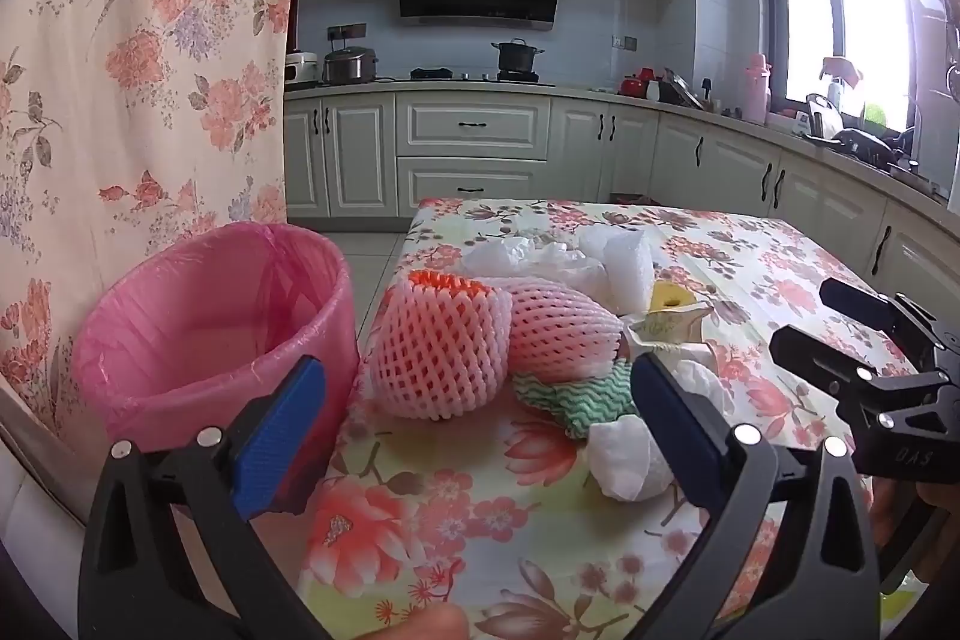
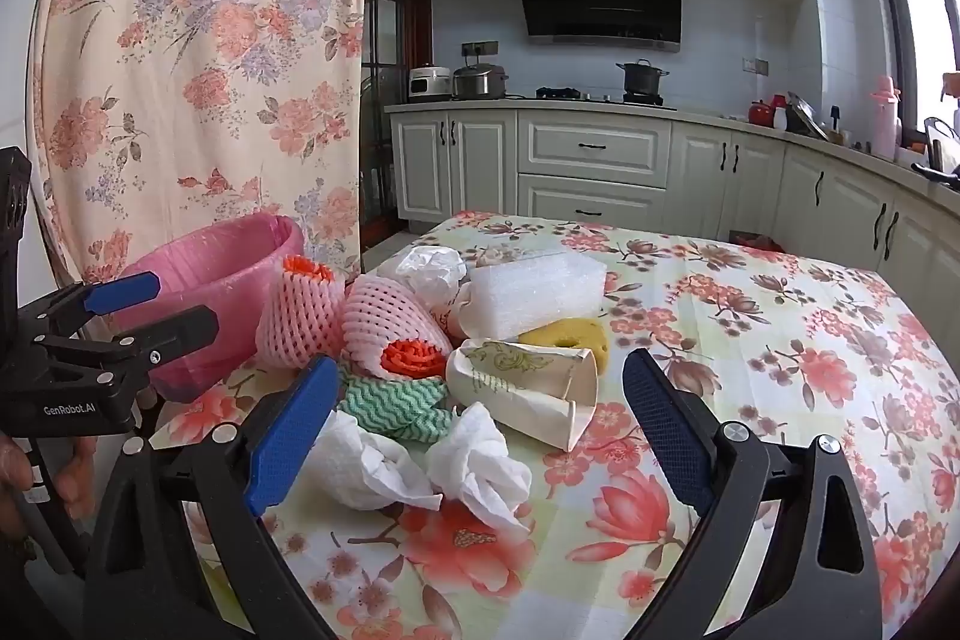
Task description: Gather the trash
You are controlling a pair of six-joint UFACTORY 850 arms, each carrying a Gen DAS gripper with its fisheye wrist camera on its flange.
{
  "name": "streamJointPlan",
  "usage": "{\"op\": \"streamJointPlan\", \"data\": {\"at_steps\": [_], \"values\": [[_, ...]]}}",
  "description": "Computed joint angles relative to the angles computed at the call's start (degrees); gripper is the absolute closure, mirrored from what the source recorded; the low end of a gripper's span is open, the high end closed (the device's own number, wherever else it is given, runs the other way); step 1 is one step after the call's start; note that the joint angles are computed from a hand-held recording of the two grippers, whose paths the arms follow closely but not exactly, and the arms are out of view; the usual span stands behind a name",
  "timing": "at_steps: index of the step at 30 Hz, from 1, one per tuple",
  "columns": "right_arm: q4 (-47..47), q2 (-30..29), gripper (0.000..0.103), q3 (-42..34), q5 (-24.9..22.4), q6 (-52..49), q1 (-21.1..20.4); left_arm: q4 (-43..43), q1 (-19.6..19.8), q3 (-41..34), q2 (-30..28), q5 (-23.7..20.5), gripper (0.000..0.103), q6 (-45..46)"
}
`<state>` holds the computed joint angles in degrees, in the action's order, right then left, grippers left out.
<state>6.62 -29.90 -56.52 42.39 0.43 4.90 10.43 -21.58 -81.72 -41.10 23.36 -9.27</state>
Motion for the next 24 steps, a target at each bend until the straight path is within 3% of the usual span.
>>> {"op": "streamJointPlan", "data": {"at_steps": [14,24], "values": [[0.0,-0.1,0.014,-0.1,-0.2,0.0,0.0,-3.5,-0.8,0.4,-0.2,0.4,0.005,2.9],[-0.1,0.1,0.014,0.0,-0.2,0.2,-0.1,-0.4,0.0,0.3,0.1,0.2,0.005,0.0]]}}
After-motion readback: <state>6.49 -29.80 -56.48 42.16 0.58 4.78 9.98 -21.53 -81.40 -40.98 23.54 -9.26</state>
